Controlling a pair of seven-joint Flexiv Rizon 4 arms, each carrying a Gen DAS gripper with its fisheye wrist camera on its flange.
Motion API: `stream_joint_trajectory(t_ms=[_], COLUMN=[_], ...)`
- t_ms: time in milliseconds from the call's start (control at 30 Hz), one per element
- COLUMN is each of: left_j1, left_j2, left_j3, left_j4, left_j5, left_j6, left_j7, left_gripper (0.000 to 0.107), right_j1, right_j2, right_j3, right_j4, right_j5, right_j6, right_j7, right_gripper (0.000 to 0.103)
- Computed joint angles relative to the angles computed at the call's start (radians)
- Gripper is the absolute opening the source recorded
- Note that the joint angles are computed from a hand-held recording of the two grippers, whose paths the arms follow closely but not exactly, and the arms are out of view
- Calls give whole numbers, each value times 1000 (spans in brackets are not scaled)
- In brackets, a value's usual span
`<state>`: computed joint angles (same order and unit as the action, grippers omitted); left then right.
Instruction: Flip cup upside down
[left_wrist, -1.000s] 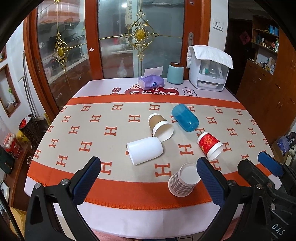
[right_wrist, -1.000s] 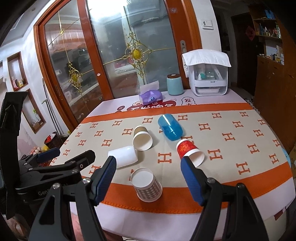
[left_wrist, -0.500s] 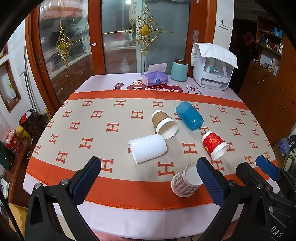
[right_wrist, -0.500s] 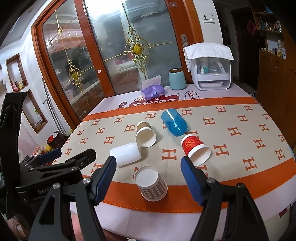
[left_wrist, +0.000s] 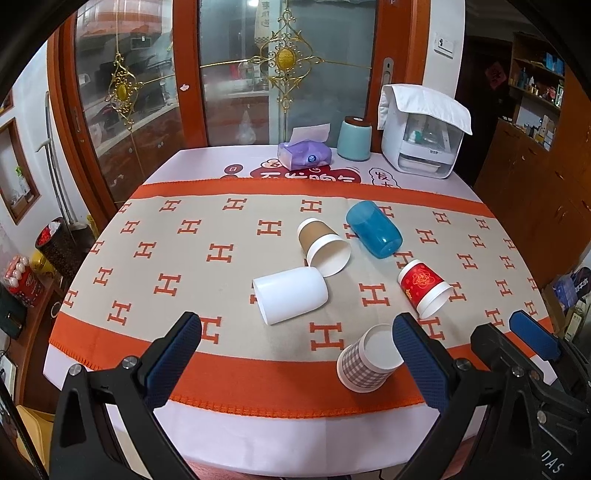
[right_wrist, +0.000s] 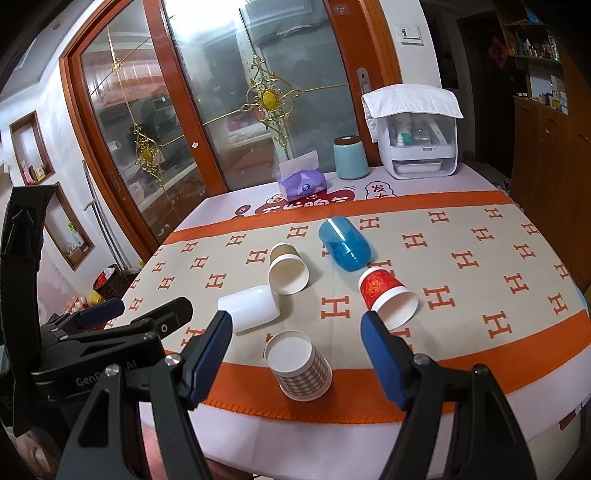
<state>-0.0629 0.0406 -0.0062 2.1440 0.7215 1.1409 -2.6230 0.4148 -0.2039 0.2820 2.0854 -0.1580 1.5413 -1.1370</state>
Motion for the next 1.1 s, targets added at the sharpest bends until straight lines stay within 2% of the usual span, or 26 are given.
stream_joint_trajectory(t_ms=[400,1100], left_j1=[-3,-1], left_j2=[1,-7], left_j3=[-3,4], left_j4=[0,5], left_j5=[6,-12], left_j6=[-12,1], left_j7=[-9,13], left_gripper=[102,102], right_j1=[-11,0], right_j2=[-1,-4], right_j3=[20,10], right_j4=[0,2], right_j5=[30,28], right_j6=[-1,1], right_j7=[-20,-13], right_gripper=[73,73])
